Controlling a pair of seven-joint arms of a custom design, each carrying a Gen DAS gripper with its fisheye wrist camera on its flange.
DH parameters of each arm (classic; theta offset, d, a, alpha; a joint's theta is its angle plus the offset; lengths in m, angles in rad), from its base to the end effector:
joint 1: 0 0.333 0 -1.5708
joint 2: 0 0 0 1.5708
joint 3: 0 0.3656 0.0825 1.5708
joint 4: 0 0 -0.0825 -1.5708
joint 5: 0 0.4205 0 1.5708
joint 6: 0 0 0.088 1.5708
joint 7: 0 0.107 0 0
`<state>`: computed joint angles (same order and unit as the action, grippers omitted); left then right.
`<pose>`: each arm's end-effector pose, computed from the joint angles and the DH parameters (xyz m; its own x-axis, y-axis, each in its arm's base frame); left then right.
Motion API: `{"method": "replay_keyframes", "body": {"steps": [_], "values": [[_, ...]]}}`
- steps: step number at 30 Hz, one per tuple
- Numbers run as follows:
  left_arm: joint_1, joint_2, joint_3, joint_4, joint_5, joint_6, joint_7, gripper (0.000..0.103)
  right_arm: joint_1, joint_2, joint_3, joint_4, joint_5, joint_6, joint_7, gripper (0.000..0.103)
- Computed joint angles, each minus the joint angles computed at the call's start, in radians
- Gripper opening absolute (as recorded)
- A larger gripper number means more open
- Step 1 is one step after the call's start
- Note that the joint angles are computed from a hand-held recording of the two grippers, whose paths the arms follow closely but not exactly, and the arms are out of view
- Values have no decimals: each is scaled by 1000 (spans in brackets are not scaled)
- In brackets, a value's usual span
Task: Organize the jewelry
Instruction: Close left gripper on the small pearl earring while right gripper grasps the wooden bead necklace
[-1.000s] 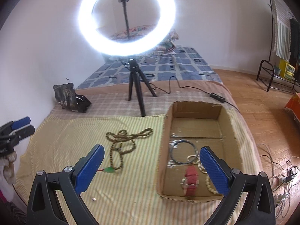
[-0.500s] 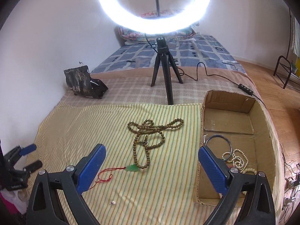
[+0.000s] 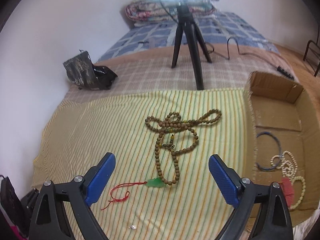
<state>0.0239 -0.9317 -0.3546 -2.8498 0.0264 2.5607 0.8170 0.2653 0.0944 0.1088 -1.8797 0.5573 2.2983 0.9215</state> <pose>0.3040 -0.1099 0.5019 0.3854 -0.9100 0.1527 -0.6923 -0.3946 -0.6042 0.6059 0.2475 0.5301 0.6810 -0.6847 -0.2597 -0.7070 -0.5222 -0.4770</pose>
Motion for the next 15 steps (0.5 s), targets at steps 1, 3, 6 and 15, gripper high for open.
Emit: {"method": "replay_keyframes", "body": {"steps": [1,3,6,15], "values": [[-2,3,1,-2,-2,5,0,65,4,17,0,15,-16,-11,29,95],[-3,9,-1,-6,-6,13,-6,65,6,51,3,47,-34,-34,90,95],[-5,16,4,-13,-12,27,-8,65,6,100,8,94,-61,-57,191,95],[-2,68,30,-22,-34,66,5,47,12,187,34,151,-184,-32,354,96]]}}
